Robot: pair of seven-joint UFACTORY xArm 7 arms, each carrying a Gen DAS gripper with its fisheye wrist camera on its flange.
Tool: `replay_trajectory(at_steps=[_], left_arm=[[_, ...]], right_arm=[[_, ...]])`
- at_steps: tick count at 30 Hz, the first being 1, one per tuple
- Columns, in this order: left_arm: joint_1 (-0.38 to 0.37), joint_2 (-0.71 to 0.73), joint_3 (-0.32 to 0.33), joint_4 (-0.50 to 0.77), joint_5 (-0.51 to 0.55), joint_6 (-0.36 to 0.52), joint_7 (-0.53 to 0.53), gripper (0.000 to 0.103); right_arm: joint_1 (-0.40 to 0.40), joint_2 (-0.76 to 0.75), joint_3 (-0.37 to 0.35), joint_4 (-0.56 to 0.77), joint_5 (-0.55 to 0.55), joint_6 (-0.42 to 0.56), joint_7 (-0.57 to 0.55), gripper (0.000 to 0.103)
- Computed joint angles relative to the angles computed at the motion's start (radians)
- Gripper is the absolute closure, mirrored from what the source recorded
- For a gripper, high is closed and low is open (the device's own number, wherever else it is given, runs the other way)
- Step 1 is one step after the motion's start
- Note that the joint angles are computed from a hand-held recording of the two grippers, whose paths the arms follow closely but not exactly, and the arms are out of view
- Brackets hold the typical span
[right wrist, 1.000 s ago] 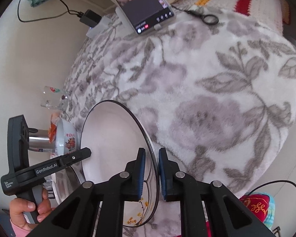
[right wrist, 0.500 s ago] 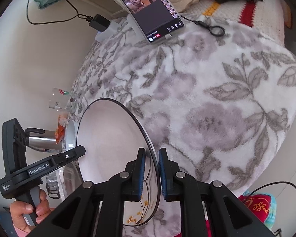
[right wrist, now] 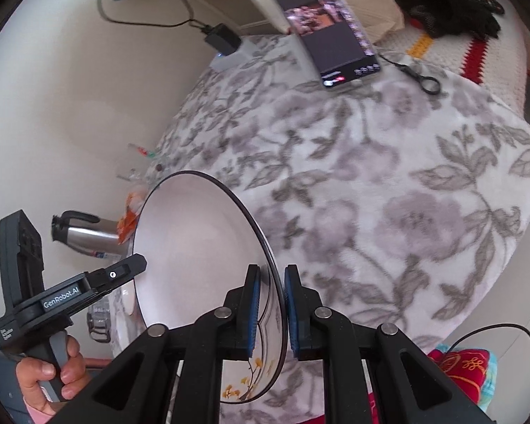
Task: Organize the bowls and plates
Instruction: 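Carry the white yellow-flower plate over the steel basin with both grippers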
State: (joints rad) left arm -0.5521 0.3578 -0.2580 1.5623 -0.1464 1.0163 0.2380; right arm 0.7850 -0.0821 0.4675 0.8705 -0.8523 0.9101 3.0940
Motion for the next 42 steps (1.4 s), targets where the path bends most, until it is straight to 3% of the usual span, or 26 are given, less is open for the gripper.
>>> replay_trajectory(at_steps=[8, 17, 24, 30, 38, 42], left_arm=[[0.085, -0.101, 0.023, -0.097, -0.077, -0.034, 0.037, 0.078], [0.229, -0.222, 0.080, -0.306, -0.251, -0.118, 0.101, 0.078], [0.294, -0.238, 0.106, -0.391, -0.347, -0.177, 0.110, 0.078], [0.317, -0.212, 0.109, -0.415, -0.369, -0.199, 0.075, 0.078], [0.316, -0.195, 0.109, -0.435, -0.307, -0.244, -0.042, 0.078], [0.323, -0.190, 0.102, -0.442, -0.319, -0.256, -0.045, 0.078]], right_arm=[[0.008, 0.087, -0.037, 0.154, -0.021, 0.035, -0.167, 0.088], [0.042, 0.285, -0.159, 0.336, -0.063, -0.127, -0.343, 0.088], [0.070, 0.408, -0.238, 0.463, 0.020, -0.207, -0.537, 0.088], [0.095, 0.458, -0.285, 0.526, 0.121, -0.201, -0.686, 0.087], [0.105, 0.511, -0.330, 0.552, 0.199, -0.264, -0.787, 0.085], [0.113, 0.518, -0.347, 0.556, 0.230, -0.266, -0.819, 0.085]])
